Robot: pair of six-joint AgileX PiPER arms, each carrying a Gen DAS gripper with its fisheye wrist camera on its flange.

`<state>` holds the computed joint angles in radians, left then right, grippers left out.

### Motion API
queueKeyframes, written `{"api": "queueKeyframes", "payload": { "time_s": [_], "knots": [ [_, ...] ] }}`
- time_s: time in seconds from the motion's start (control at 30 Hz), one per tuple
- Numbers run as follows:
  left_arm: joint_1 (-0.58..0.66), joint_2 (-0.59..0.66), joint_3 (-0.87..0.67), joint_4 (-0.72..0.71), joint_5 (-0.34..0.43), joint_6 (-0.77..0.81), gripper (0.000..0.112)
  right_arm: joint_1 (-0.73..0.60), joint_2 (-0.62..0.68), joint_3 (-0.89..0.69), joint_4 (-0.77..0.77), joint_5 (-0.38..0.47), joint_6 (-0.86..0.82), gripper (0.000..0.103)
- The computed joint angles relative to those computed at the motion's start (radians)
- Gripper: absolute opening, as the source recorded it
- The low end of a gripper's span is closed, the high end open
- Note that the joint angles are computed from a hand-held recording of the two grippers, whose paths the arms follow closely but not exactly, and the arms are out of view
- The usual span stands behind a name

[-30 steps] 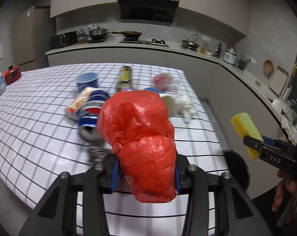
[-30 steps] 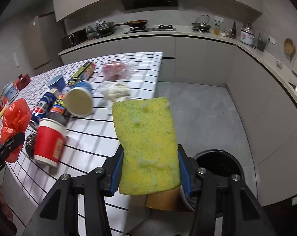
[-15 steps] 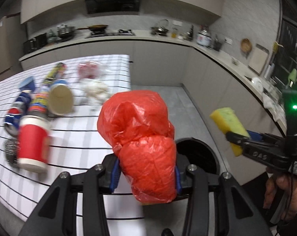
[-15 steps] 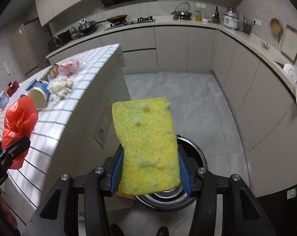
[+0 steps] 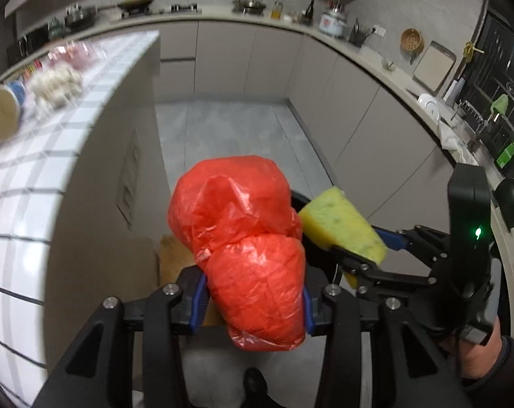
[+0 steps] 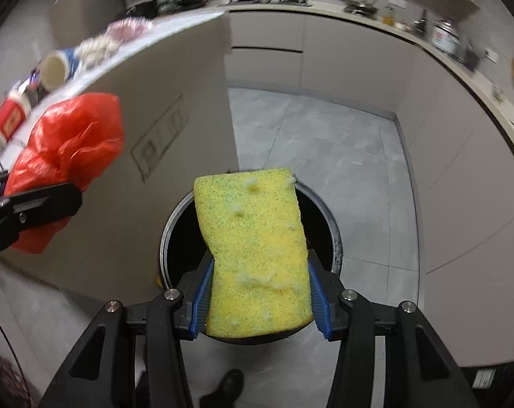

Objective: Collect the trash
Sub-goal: 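Carry the red bag and sponge over the black bin and release both, then grasp the steel wool with the left gripper while the right gripper grasps the white tissue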

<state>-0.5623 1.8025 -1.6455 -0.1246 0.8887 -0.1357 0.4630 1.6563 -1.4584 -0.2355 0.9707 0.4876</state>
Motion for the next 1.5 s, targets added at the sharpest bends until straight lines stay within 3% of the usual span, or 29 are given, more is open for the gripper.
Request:
{"api": "queueKeyframes", "payload": {
  "time_s": [0.2,0.27,0.3,0.33,0.37,0.57,0.77,0.9,1.2,1.5],
  "knots": [
    [-0.008,0.088,-0.043,-0.087,0.01,0.019,0.045,-0.064,0.042,0.068,0.084,-0.099,-0.146,0.052],
    [0.014,0.149,-0.092,-0.178,0.031,0.063,0.06,-0.089,0.072,0.062,0.126,-0.126,-0.213,0.057],
    [0.022,0.177,-0.119,-0.163,0.056,0.041,0.081,-0.103,0.085,0.064,0.156,-0.147,-0.259,0.061],
    [0.031,0.192,-0.133,-0.132,0.062,0.008,0.089,-0.11,0.107,0.063,0.164,-0.154,-0.284,0.077],
    [0.045,0.191,-0.13,-0.141,0.059,0.008,0.089,-0.113,0.129,0.055,0.137,-0.135,-0.275,0.083],
    [0.05,0.174,-0.139,-0.047,0.095,-0.039,0.089,-0.175,0.113,0.076,0.207,-0.171,-0.303,0.083],
    [0.013,0.122,-0.134,0.049,0.093,-0.095,0.089,-0.146,0.112,0.004,0.141,-0.084,-0.209,0.083],
    [-0.008,0.099,-0.203,0.156,0.15,-0.152,0.095,-0.132,0.106,-0.088,0.107,0.022,-0.149,0.083],
    [-0.004,-0.085,-0.132,0.305,0.169,-0.261,0.1,-0.081,0.051,-0.236,0.104,0.14,-0.07,0.083],
    [0.159,-0.287,0.06,0.368,0.135,-0.296,0.103,0.047,0.17,-0.5,0.083,0.229,-0.044,0.083]
  ]
}}
